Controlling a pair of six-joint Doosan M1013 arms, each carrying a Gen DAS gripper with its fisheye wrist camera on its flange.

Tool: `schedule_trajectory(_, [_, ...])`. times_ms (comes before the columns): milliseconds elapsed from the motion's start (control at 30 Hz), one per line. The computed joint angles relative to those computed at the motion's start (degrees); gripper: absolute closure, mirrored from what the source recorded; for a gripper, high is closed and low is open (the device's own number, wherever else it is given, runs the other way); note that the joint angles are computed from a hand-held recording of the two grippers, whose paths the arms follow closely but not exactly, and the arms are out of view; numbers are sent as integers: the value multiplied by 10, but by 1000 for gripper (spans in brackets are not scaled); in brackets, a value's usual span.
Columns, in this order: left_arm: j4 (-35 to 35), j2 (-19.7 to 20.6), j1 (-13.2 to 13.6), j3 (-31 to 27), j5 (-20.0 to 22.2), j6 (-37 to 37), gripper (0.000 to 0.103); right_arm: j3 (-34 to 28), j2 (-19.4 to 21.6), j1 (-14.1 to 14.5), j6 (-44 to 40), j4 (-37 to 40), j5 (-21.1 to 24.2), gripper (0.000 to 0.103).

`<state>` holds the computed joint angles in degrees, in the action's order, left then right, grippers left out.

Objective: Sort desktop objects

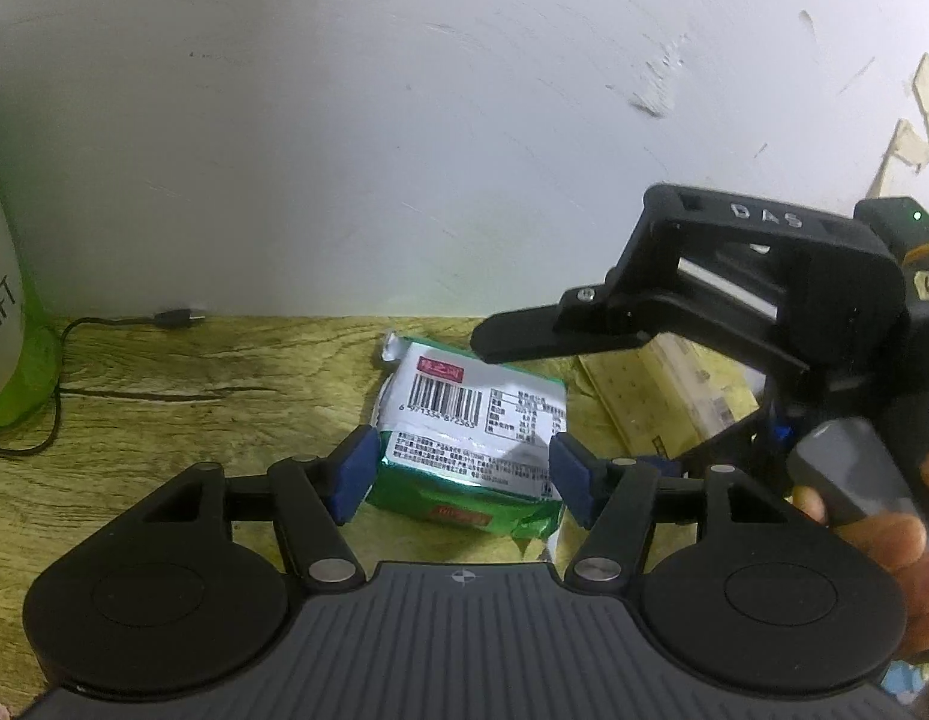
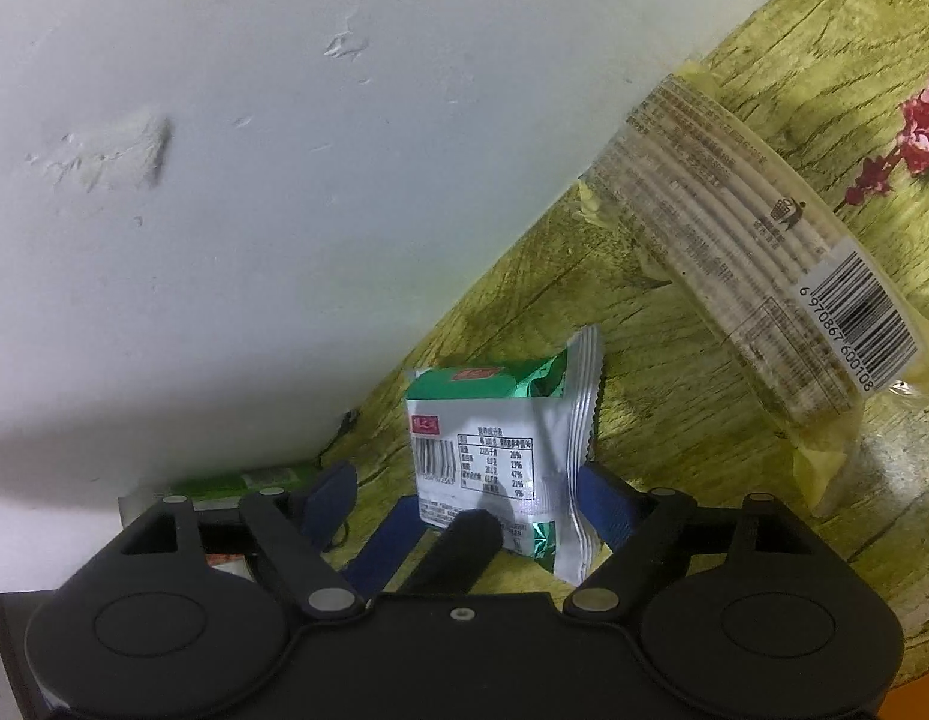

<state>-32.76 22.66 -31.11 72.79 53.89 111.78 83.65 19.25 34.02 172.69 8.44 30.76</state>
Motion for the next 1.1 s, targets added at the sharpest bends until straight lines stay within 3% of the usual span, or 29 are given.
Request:
schedule_trajectory(600, [-37, 11, 4, -5, 16, 24, 35, 2, -18, 8, 35, -45, 5, 23])
schedule_trajectory(1100, [-89, 6, 20, -5, 35, 26, 34, 3, -30, 27, 125, -128, -14, 23])
